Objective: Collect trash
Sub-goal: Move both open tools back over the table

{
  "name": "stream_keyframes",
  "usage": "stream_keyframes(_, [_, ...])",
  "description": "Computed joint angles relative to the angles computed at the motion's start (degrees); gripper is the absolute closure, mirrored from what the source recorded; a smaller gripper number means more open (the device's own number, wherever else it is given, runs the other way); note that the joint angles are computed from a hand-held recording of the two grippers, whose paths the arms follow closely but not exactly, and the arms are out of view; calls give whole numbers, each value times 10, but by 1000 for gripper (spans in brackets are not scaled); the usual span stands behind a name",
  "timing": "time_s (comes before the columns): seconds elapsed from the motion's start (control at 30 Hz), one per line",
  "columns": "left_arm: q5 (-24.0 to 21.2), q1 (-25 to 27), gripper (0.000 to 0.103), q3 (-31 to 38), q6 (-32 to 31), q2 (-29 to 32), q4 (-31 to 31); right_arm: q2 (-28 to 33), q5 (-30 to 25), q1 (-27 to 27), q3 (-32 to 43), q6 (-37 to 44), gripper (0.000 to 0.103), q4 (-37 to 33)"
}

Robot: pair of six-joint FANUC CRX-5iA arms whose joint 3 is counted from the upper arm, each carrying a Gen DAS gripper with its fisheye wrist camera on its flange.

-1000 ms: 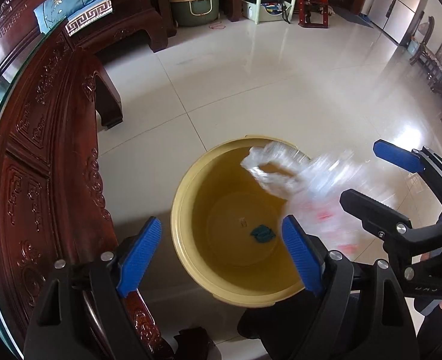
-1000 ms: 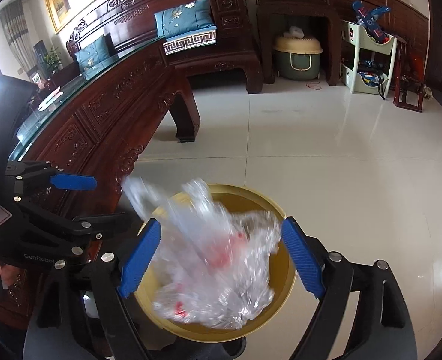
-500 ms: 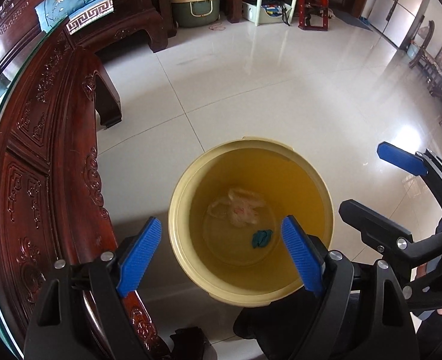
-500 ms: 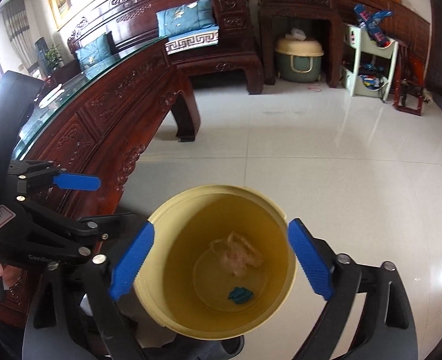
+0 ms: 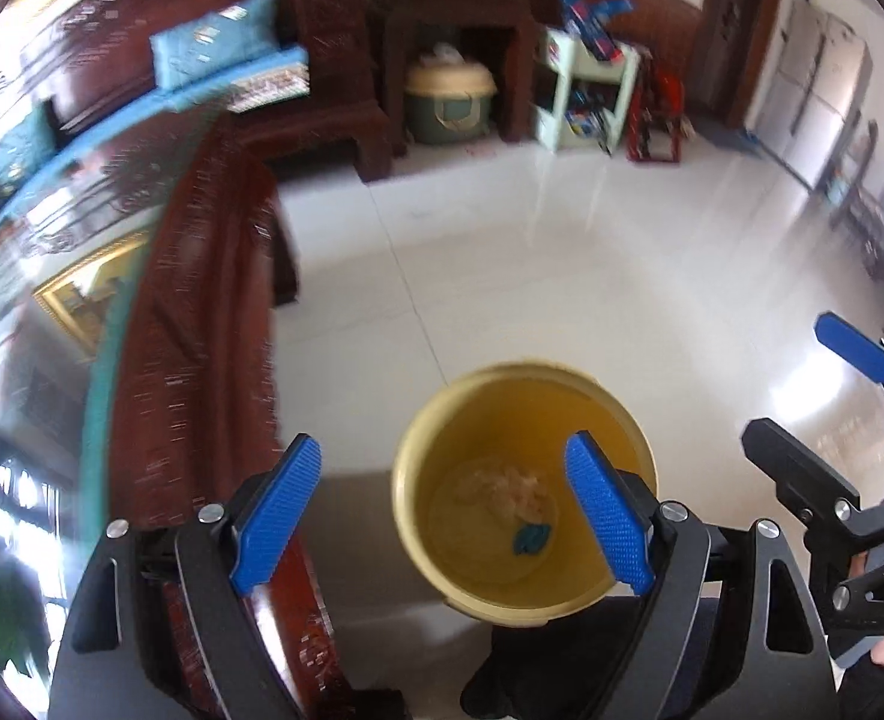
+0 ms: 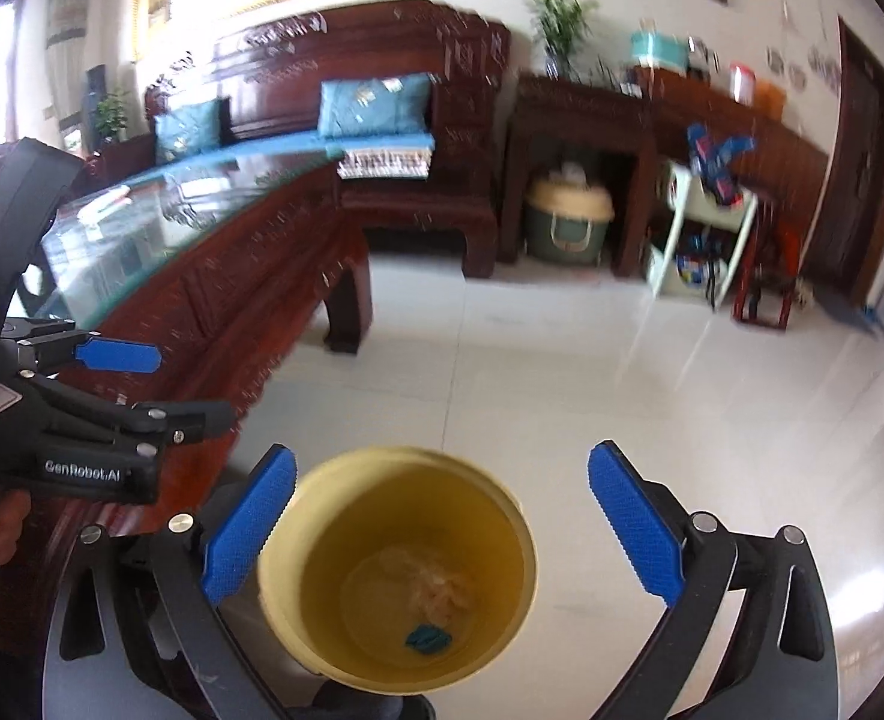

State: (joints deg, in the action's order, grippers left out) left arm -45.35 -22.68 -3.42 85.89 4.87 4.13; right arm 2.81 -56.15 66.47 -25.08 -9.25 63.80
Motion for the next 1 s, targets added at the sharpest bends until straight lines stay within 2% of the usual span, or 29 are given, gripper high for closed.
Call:
stream_keyframes(0.1, [40,24,10,-62,15,-72,0,7,-15,20,14,-5,8,33])
stream_keyframes(0.27, [68,75,3,-151,58,-204,-35,24,6,46,44,-4,8,80])
stream_keyframes(0.4, [58,122,4,-200,95,-305,-79,60,35,62,96,20,8,90])
stream_keyframes(0.5, [40,177,4,-234,100,-377,-92,91,60,71,133,17,8,109])
stream_keyframes(0.57, [30,228,4,-261,75,-422,-70,106,106,69,150,11,8,126])
stream_keyframes(0.63, [23,285,4,-284,45,-457,-39,125,128,70,175,9,8,128])
stream_keyframes(0.73, [12,411,4,-341,-70,-521,72,155,158,75,223,41,8,98])
stream_keyframes(0.77, [6,441,4,-351,-90,-533,94,164,168,75,236,48,8,93])
stream_keyframes(0.9, [-27,578,4,-405,-209,-583,221,198,178,86,281,67,8,82])
stream_keyframes(1.0, [-36,623,4,-419,-248,-588,257,224,167,97,320,96,8,54])
